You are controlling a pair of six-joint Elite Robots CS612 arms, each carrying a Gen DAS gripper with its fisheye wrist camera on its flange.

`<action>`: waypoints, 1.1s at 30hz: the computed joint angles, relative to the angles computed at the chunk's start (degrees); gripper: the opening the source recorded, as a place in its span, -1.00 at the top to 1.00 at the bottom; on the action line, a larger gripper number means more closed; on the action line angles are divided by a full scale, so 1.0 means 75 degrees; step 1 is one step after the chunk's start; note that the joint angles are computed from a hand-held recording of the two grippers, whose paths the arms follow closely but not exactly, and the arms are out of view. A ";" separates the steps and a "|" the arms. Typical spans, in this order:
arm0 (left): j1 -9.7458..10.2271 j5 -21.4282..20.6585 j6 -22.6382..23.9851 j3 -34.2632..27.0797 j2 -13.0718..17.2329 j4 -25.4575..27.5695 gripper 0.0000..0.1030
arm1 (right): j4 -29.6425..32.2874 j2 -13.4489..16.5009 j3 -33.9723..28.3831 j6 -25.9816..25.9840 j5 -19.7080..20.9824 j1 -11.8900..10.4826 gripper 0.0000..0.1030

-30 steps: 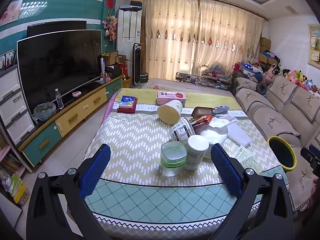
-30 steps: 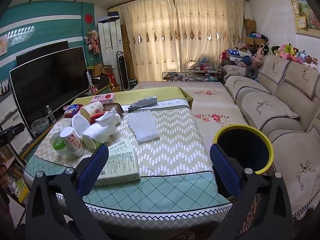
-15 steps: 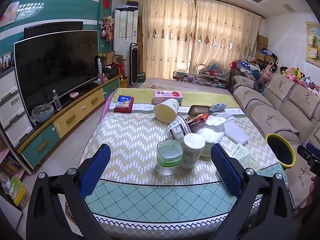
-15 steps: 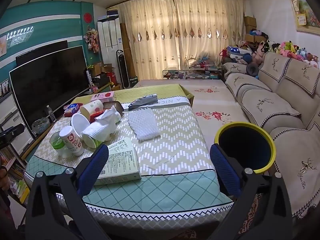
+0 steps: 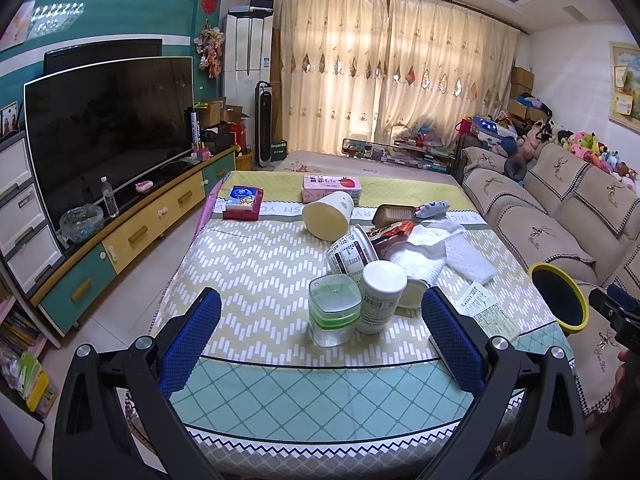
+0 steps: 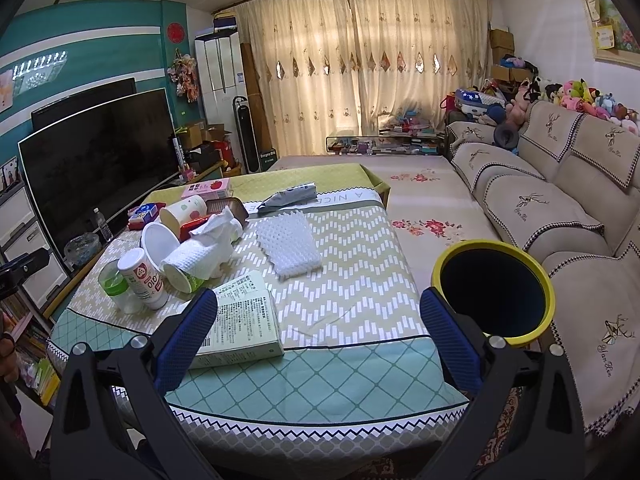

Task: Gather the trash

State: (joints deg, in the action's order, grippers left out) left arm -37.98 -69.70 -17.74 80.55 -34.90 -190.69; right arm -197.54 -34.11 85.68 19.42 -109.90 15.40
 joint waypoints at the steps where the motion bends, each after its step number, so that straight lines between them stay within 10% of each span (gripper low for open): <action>1: 0.0000 -0.0002 0.0001 -0.0004 0.0002 0.0001 -0.92 | 0.0001 0.0003 -0.0003 0.0006 0.0006 -0.0001 -0.87; 33: -0.0001 -0.0074 -0.0077 -0.0095 0.0077 0.0158 -0.92 | 0.0098 0.0104 -0.0119 0.0060 0.0073 -0.0001 -0.87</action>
State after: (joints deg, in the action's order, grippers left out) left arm -37.98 -70.26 -18.32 79.83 -34.32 -189.50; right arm -196.80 -33.34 84.79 19.88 -109.35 15.39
